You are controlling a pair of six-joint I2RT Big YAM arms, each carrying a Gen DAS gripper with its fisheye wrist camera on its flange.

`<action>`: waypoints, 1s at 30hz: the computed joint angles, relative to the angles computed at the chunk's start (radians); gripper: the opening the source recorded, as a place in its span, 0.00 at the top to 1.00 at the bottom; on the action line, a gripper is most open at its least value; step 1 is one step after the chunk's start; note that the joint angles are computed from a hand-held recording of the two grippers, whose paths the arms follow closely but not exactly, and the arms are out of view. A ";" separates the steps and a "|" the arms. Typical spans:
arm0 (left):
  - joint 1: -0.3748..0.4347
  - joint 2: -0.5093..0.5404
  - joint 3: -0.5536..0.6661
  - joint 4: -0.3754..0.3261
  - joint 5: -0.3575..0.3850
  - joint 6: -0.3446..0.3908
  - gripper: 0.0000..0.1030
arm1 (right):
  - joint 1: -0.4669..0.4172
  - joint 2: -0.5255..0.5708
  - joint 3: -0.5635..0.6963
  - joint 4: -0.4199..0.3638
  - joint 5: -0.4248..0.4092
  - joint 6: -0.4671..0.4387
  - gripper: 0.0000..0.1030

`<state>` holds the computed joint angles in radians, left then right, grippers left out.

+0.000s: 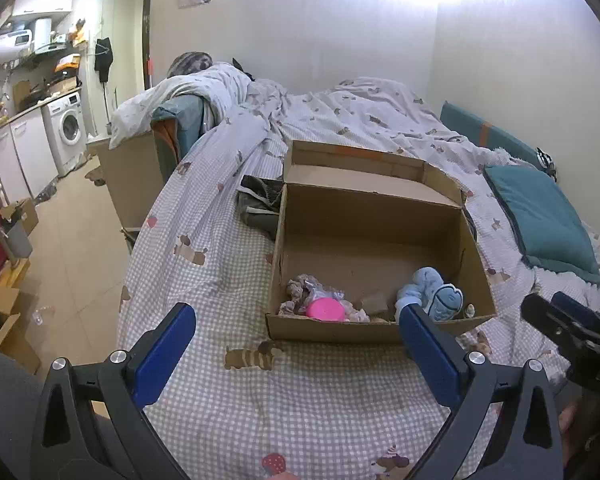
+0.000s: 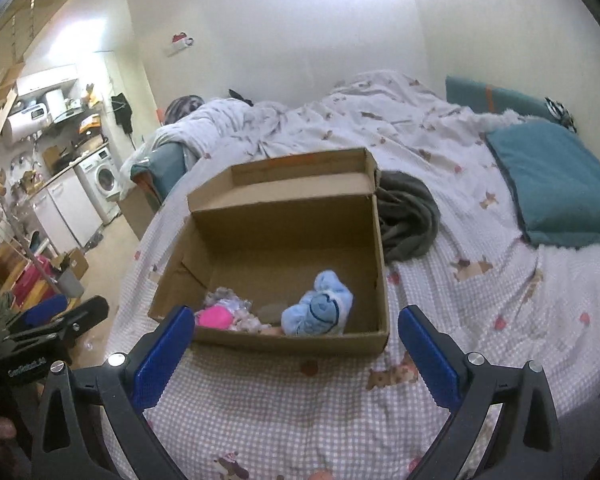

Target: Organize soft objects

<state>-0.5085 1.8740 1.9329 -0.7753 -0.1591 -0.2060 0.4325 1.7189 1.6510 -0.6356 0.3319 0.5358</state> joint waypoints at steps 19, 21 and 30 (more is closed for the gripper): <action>-0.013 0.031 0.022 -0.022 -0.022 0.013 0.01 | 0.000 0.080 0.075 -0.095 0.034 -0.007 0.00; -0.012 0.031 0.022 -0.023 -0.020 0.009 0.01 | 0.001 0.081 0.076 -0.096 0.037 -0.006 0.00; -0.014 0.030 0.017 -0.017 -0.024 0.021 0.01 | -0.001 0.079 0.070 -0.089 0.034 -0.002 0.00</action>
<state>-0.5230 1.9038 1.9495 -0.7926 -0.1834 -0.1855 0.4318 1.7978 1.7214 -0.7242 0.3660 0.5340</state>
